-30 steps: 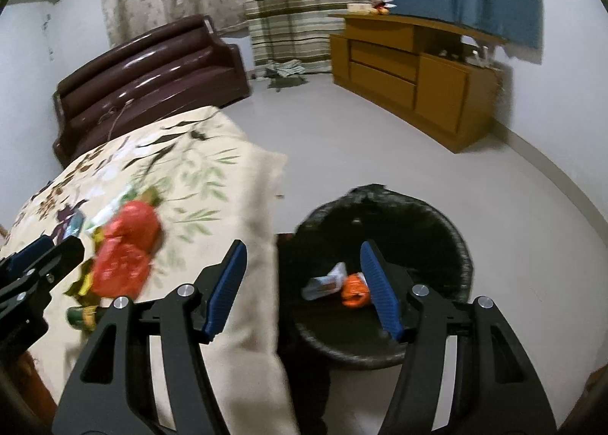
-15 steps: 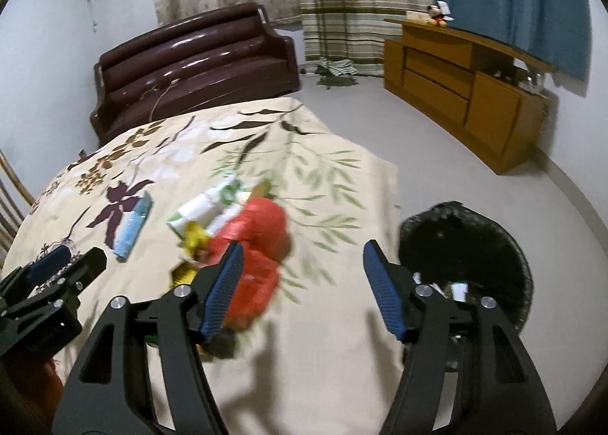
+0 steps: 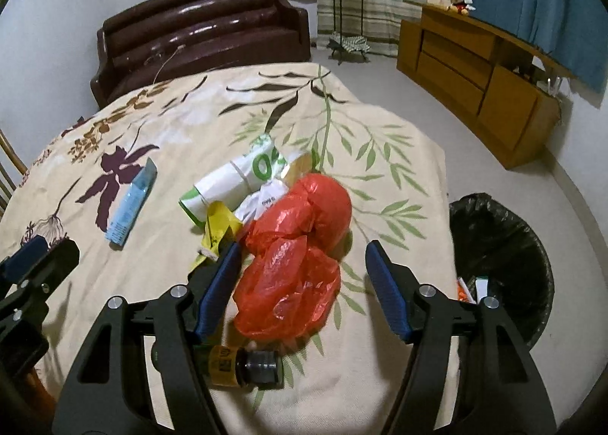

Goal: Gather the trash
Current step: 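Grasp the red plastic bag with the right gripper while the left grasps the yellow wrapper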

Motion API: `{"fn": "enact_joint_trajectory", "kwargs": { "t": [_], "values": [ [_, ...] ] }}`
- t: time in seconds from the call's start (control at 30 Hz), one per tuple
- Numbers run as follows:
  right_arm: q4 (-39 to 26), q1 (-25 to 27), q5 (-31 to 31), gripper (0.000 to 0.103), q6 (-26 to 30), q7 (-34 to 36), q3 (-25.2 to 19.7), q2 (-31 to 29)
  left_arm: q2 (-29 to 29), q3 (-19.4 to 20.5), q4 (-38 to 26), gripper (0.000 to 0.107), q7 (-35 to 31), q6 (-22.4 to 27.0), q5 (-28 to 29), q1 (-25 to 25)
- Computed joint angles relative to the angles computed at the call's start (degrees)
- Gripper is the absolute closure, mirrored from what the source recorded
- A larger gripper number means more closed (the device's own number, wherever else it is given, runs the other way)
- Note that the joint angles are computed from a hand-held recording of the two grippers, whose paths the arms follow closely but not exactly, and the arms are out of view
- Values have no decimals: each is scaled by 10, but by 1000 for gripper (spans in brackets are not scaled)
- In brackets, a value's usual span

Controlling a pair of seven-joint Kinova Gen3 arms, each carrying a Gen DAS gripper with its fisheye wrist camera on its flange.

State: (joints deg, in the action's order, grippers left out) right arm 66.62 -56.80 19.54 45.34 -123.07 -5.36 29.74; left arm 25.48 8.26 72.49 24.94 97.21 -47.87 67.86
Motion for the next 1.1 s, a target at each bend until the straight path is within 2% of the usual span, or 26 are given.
{"fn": "enact_joint_trajectory", "kwargs": {
  "t": [0.13,0.23,0.67,0.93,1.1],
  "values": [
    [-9,8,-16,66,10,19,-10,8,-2,0,4,37,-2,-12,-3,-2],
    [-4,6,-17,70,4,22,-7,5,-2,0,4,37,-7,-22,-6,-6],
    [53,12,16,72,-32,-10,5,-38,16,-12,-31,37,-66,-86,-8,-23],
    [91,45,10,72,-56,-22,-3,-57,34,-26,-61,37,-134,-135,29,-47],
    [107,62,0,72,-72,-20,-8,-62,41,-33,-70,49,-170,-156,66,-64]
  ]
}}
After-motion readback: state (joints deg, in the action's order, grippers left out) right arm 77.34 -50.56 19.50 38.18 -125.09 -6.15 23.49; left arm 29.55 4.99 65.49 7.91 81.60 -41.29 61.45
